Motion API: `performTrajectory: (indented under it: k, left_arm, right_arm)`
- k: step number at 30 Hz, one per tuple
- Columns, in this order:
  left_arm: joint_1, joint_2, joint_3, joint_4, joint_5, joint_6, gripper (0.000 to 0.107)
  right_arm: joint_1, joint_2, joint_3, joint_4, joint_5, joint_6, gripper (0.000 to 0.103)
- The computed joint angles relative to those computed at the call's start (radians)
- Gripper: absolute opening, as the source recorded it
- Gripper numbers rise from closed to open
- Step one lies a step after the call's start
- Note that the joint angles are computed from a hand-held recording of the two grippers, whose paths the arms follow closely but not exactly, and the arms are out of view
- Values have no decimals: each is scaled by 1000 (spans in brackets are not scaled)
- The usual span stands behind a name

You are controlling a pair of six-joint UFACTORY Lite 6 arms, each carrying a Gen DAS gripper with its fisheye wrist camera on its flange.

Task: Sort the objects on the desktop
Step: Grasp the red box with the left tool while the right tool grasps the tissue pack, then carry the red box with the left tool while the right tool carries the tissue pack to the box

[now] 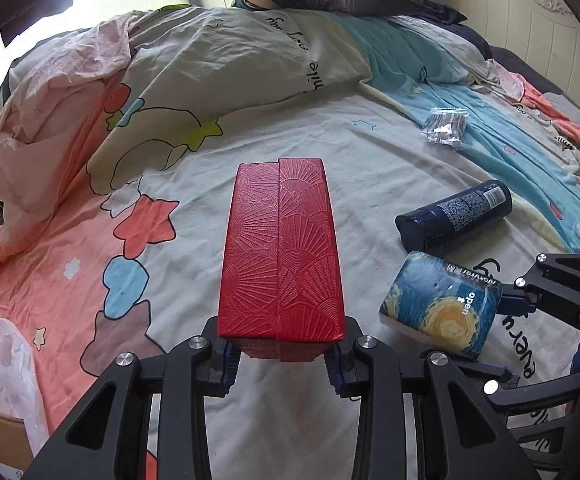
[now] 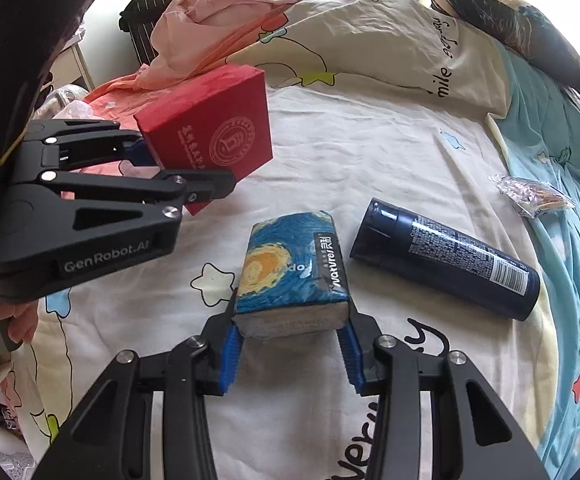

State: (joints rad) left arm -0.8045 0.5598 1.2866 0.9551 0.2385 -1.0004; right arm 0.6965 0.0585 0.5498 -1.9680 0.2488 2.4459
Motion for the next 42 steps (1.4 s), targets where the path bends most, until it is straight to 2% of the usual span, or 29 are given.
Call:
performTrajectory:
  k: [3, 9, 16, 21, 28, 34, 42]
  left_arm:
    - [-6, -53, -56, 32, 17, -30, 35]
    - [-20, -197, -188, 83, 33, -90, 35]
    - [-39, -392, -305, 16, 85, -20, 35]
    - [-38, -543, -380, -43, 132, 46, 35]
    - [-31, -765, -480, -134, 230, 156, 35]
    - [4, -947, -535, -217, 313, 274, 35]
    - [116, -1147, -526, -400, 401, 524, 35]
  right_arm:
    - [75, -54, -20, 192, 57, -148, 40]
    - [164, -138, -22, 471, 134, -393, 40]
    - [265, -224, 22, 729, 260, -623, 40]
    - [364, -258, 87, 835, 377, -717, 40]
    - [507, -194, 252, 899, 520, -784, 40]
    - [587, -102, 427, 950, 578, -867, 40]
    - [642, 46, 701, 992, 660, -994, 40]
